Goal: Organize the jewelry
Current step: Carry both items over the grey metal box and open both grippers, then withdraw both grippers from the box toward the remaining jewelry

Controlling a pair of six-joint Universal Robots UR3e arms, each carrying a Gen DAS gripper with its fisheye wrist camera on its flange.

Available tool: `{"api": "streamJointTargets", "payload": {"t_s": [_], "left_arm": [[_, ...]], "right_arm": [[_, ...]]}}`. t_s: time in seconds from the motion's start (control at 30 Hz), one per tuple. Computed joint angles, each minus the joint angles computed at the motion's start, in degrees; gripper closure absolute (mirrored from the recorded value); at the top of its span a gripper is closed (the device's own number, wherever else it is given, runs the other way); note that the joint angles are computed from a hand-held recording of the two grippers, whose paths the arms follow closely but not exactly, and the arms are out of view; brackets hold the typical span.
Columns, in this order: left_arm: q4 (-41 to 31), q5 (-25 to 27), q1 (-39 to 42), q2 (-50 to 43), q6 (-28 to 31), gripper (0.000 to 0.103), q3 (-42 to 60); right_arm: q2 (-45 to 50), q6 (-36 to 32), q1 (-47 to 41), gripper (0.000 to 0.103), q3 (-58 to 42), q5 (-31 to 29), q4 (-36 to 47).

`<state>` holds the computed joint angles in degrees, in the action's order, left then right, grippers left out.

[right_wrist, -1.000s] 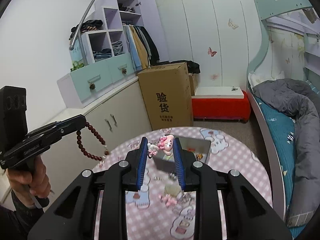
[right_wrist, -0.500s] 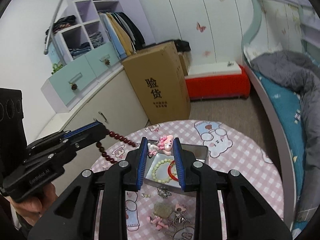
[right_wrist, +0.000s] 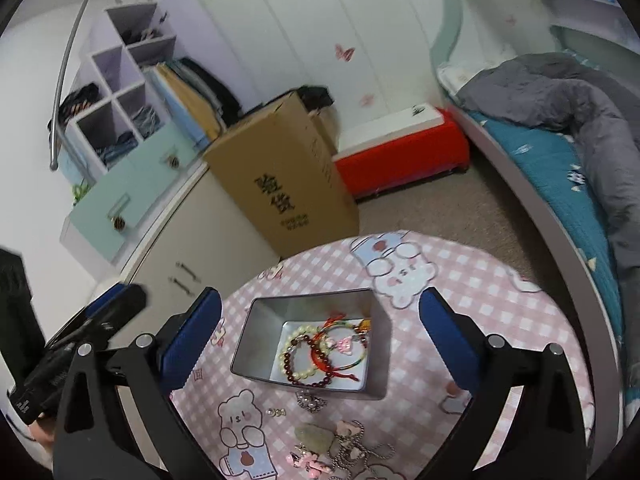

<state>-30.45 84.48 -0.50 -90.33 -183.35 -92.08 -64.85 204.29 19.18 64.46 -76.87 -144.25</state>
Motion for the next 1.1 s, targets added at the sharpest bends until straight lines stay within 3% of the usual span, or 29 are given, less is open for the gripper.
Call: {"api": "streamJointTargets", "payload": {"t_s": [0.23,0.47,0.57,0.73,0.83,0.97,1.03,1.1], "left_arm": [[5.68,5.56,1.41,13.12,-0.66,0.009,-10.79],[8.45,8.49,2.21,26.22,-2.58,0.008,-18.65],[7.76,7.39,3.63,31.2,-2.35,0.008,-20.5],[4.07,0.24,7.99,38.51,-1.56,0.008,-22.22],[6.52,7.08,2.39,36.68,-0.66,0.008,-22.35],[10.84,11.79,-2.54,34.92,0.75,0.008,-24.52],[11.67,11.95,-2.91,35.03,0.8,0.008,-26.25],[10.94,7.61,0.08,36.71,1.33,0.008,-28.79]], "right_arm": [[-10.28,-0.2,0.83,0.008,8.48,-1.84,-2.87],[-18.18,-2.99,6.05,0.008,11.7,-9.12,-3.84],[-19.77,-4.13,8.73,0.008,12.27,-12.69,-4.35],[-21.85,-5.35,12.49,0.008,13.99,-18.85,-4.91],[-22.29,-6.84,14.2,0.008,14.46,-21.43,-4.54],[-22.87,-6.74,16.53,0.008,17.16,-25.57,-7.19],[-23.08,-6.21,17.02,0.008,18.99,-27.1,-8.22],[-23.04,-6.93,17.67,0.008,19.97,-28.34,-8.14]]}}
